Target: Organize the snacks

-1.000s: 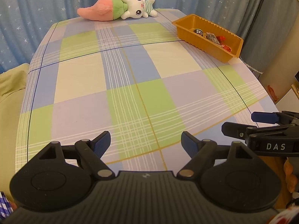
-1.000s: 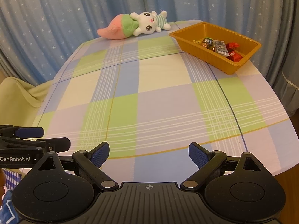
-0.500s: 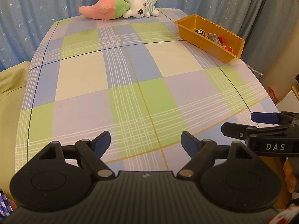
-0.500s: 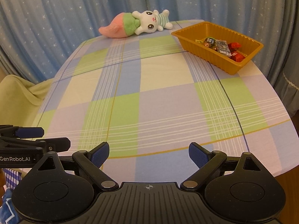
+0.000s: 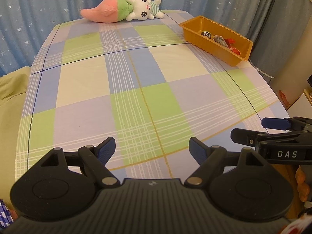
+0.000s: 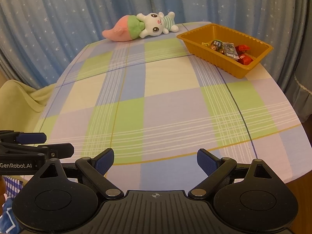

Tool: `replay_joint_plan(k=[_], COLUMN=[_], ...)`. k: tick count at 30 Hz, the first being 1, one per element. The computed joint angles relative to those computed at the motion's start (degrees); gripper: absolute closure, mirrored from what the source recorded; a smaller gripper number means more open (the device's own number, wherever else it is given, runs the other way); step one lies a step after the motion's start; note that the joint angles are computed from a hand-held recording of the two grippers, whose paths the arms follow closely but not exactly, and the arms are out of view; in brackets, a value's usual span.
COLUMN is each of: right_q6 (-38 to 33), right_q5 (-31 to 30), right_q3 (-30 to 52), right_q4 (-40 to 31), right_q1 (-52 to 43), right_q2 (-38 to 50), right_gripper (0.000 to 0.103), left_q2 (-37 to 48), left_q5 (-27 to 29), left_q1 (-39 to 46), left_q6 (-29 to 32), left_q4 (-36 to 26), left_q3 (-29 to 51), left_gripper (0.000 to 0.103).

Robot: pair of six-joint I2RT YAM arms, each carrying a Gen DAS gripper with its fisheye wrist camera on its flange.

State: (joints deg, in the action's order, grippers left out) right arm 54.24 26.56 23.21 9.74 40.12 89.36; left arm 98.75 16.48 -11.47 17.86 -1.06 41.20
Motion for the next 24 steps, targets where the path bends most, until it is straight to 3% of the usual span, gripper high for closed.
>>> replay_joint_plan(k=[24], right_q6=[0.18], right_q5=[0.22], right_q3=[0.08], right_q4=[-0.07], right_q1=[0.08], right_q2=[0.05], right_gripper=[0.011], left_q2=[0.36], left_q5=[0.10], left_q1=[0.12], left_q6=[0.01], left_q4=[-0.25], left_q3=[0.55], left_gripper=[0.022])
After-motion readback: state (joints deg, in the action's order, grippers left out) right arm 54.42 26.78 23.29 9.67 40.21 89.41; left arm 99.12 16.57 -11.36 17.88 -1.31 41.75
